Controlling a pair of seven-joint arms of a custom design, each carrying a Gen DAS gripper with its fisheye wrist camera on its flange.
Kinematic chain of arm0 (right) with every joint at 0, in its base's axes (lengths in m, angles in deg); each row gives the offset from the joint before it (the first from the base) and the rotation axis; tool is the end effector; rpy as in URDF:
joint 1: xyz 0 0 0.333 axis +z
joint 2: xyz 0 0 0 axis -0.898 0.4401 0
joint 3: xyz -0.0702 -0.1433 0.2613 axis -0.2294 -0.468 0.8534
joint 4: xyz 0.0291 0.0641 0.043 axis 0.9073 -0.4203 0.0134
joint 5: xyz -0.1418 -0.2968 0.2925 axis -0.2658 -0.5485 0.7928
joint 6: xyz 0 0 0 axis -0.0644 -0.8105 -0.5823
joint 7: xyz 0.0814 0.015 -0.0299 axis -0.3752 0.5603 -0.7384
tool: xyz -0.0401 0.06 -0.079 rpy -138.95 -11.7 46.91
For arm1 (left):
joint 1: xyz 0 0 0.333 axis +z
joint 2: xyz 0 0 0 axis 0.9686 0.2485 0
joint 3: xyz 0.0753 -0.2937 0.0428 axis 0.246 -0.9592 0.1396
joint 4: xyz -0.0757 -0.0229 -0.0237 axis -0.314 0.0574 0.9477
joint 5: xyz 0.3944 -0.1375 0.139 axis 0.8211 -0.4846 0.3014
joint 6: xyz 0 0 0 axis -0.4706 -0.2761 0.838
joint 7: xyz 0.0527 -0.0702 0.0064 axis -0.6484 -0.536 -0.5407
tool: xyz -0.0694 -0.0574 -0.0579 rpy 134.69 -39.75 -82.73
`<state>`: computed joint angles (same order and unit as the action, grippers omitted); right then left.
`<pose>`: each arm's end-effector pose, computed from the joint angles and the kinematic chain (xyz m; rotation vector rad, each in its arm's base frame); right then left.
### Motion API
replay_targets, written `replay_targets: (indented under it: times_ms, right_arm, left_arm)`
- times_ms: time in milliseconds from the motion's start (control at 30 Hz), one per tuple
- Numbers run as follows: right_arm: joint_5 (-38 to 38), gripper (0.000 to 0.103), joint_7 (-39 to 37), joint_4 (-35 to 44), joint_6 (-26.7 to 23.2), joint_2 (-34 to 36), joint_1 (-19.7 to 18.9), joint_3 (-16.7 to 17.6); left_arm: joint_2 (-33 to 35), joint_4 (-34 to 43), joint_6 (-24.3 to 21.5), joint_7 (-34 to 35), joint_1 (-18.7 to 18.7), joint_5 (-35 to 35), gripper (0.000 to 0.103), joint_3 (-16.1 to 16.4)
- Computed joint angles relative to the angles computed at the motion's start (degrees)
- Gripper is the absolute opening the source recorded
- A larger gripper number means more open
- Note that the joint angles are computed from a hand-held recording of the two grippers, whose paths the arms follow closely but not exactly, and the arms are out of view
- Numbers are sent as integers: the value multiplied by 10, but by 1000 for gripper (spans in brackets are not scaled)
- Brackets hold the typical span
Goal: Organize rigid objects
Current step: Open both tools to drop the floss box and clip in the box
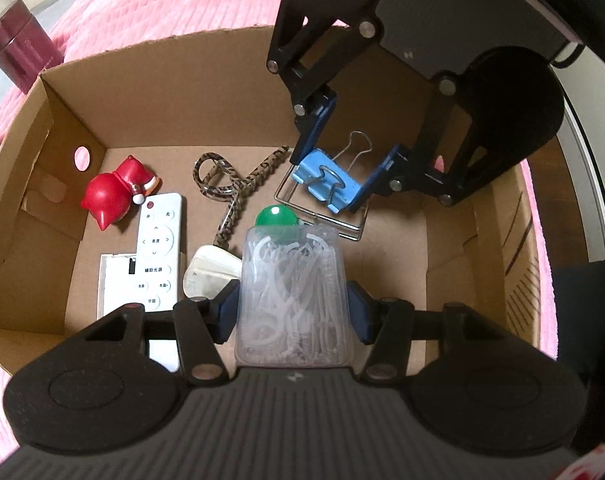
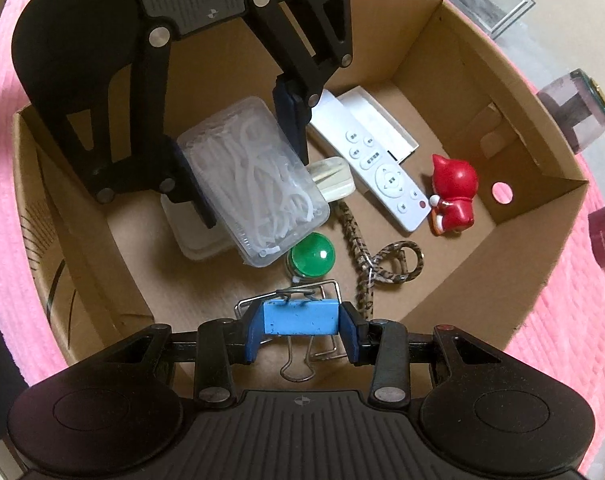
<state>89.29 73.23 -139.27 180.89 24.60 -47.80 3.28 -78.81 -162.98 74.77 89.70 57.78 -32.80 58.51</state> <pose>0.5224 0.1970 0.3804 -2.8210 0.3820 -0.2900 0.5300 -0.3367 0.4060 -0.5259 2.9175 -0.4727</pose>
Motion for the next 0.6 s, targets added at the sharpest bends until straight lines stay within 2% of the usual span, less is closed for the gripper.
replay_targets:
  times_ms: [600]
  right_arm:
    - [-19, 37, 11, 12, -9, 16, 4, 2]
  left_arm:
    - [3, 1, 0, 13, 1, -20, 51, 1]
